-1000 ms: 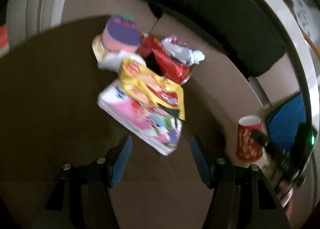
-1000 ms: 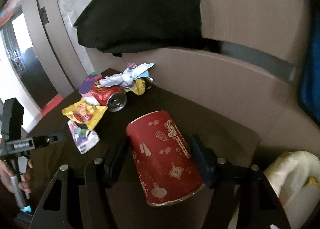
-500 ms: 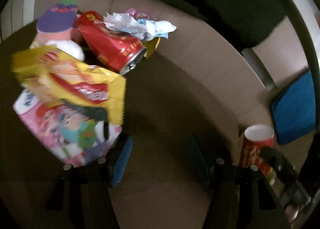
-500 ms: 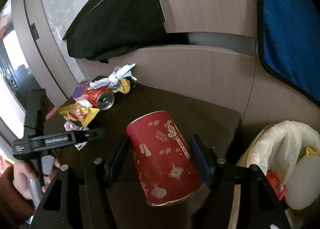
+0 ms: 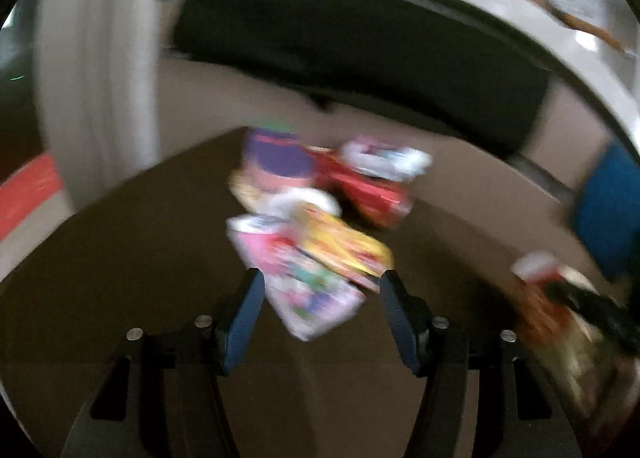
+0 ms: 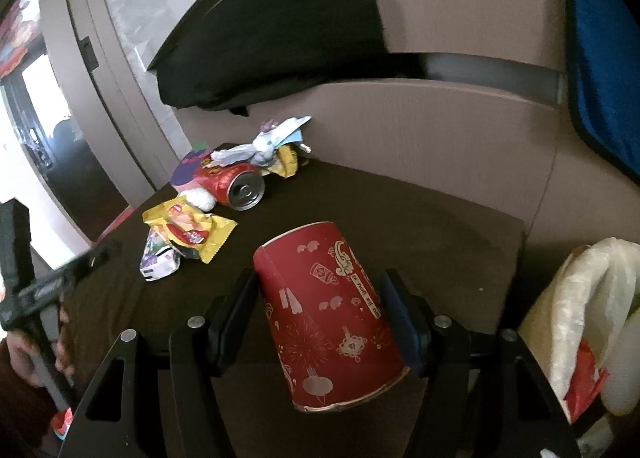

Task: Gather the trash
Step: 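Grasp the red paper cup with the right tool and lift it, then grasp the pink Kleenex tissue pack with the left tool and lift it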

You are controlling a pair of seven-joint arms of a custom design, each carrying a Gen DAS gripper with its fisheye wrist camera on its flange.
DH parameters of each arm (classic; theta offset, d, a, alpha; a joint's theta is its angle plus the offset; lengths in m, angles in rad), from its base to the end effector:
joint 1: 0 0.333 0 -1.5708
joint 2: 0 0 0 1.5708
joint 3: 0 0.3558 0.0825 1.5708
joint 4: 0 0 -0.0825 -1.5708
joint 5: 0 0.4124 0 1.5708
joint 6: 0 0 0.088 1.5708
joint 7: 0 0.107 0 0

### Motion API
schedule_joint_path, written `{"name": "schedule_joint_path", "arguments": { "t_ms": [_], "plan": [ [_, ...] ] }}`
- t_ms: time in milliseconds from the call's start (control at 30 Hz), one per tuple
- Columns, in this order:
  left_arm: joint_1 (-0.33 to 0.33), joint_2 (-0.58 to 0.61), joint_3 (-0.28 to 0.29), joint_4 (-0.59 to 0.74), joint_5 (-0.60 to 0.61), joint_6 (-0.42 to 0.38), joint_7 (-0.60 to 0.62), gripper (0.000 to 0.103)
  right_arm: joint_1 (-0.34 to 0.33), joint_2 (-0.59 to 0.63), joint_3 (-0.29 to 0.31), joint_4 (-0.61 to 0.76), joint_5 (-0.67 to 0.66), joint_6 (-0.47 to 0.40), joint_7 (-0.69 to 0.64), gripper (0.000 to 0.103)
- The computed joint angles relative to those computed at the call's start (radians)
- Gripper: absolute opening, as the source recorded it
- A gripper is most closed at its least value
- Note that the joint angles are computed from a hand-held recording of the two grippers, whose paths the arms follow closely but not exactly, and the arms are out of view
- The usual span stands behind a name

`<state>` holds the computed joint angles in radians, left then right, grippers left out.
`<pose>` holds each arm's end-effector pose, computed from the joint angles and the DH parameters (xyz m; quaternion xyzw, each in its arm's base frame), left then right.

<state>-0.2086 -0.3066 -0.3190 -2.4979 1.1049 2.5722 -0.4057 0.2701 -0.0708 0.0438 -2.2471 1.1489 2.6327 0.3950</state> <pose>0.3993 -0.2541 0.4417 -0.7968 0.4336 -0.2991 0.2960 0.5405 0.1521 0.4576 -0.8013 0.4349 -0.0524 0.4074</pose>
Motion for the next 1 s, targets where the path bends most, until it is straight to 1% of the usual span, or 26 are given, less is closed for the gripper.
{"name": "schedule_joint_path", "arguments": {
  "t_ms": [33,67,100,133,167,233,300,367,433,500,567,633,667,733,800,833,867,933,1000],
  "plan": [
    [-0.018,0.021,0.040,0.006,-0.034,0.023,0.006,0.061,0.003,0.000,0.003,-0.004,0.002,0.001,0.002,0.060],
    [0.000,0.045,0.054,0.010,-0.070,0.081,0.024,0.061,0.004,-0.001,0.003,-0.006,0.002,-0.004,0.007,0.060],
    [0.008,0.074,0.069,0.020,-0.116,0.118,0.063,0.061,0.004,-0.002,0.002,-0.009,0.003,-0.009,0.009,0.060],
    [0.007,0.104,0.072,0.039,-0.148,0.118,0.104,0.061,0.005,-0.007,0.001,-0.015,0.013,-0.010,0.003,0.060],
    [0.004,0.139,0.067,0.069,-0.172,0.085,0.155,0.061,0.006,-0.013,0.001,-0.021,0.021,-0.004,-0.005,0.060],
    [-0.006,0.186,0.048,0.117,-0.180,0.006,0.203,0.061,0.003,-0.021,-0.004,-0.027,0.018,-0.016,-0.002,0.060],
    [-0.012,0.214,0.050,0.143,-0.176,-0.032,0.219,0.062,0.000,-0.026,-0.009,-0.028,0.017,-0.032,-0.001,0.060],
    [-0.014,0.222,0.058,0.147,-0.169,-0.050,0.226,0.063,-0.002,-0.029,-0.012,-0.032,0.023,-0.040,-0.007,0.060],
    [-0.013,0.205,0.070,0.130,-0.175,-0.031,0.230,0.063,-0.002,-0.032,-0.012,-0.036,0.032,-0.040,-0.013,0.060],
    [-0.004,0.185,0.082,0.101,-0.176,0.019,0.227,0.061,0.000,-0.034,-0.009,-0.041,0.036,-0.030,-0.019,0.060],
    [0.004,0.161,0.085,0.067,-0.173,0.069,0.218,0.057,0.005,-0.041,-0.004,-0.048,0.034,-0.012,-0.023,0.060],
    [0.008,0.127,0.083,0.030,-0.178,0.094,0.221,0.053,0.011,-0.047,0.000,-0.054,0.024,0.000,-0.023,0.060],
    [0.006,0.106,0.082,0.008,-0.194,0.107,0.230,0.051,0.014,-0.050,0.000,-0.057,0.017,-0.001,-0.022,0.060],
    [-0.005,0.043,0.090,-0.054,-0.257,0.145,0.273,0.051,0.018,-0.057,-0.001,-0.061,0.004,-0.015,-0.020,0.060],
    [-0.016,-0.010,0.097,-0.103,-0.320,0.154,0.329,0.051,0.022,-0.061,0.001,-0.065,-0.004,-0.011,-0.019,0.060],
    [-0.020,-0.041,0.097,-0.127,-0.346,0.142,0.355,0.051,0.025,-0.063,0.003,-0.068,-0.008,-0.006,-0.018,0.060],
    [-0.012,-0.073,0.085,-0.151,-0.344,0.140,0.356,0.051,0.028,-0.064,0.004,-0.068,-0.013,-0.004,-0.014,0.060],
    [0.024,-0.127,0.058,-0.194,-0.286,0.192,0.331,0.051,0.033,-0.065,0.004,-0.068,-0.016,-0.012,-0.005,0.060],
    [0.038,-0.147,0.044,-0.206,-0.267,0.220,0.332,0.055,0.034,-0.060,0.001,-0.061,-0.015,-0.032,0.003,0.061]
  ]
}}
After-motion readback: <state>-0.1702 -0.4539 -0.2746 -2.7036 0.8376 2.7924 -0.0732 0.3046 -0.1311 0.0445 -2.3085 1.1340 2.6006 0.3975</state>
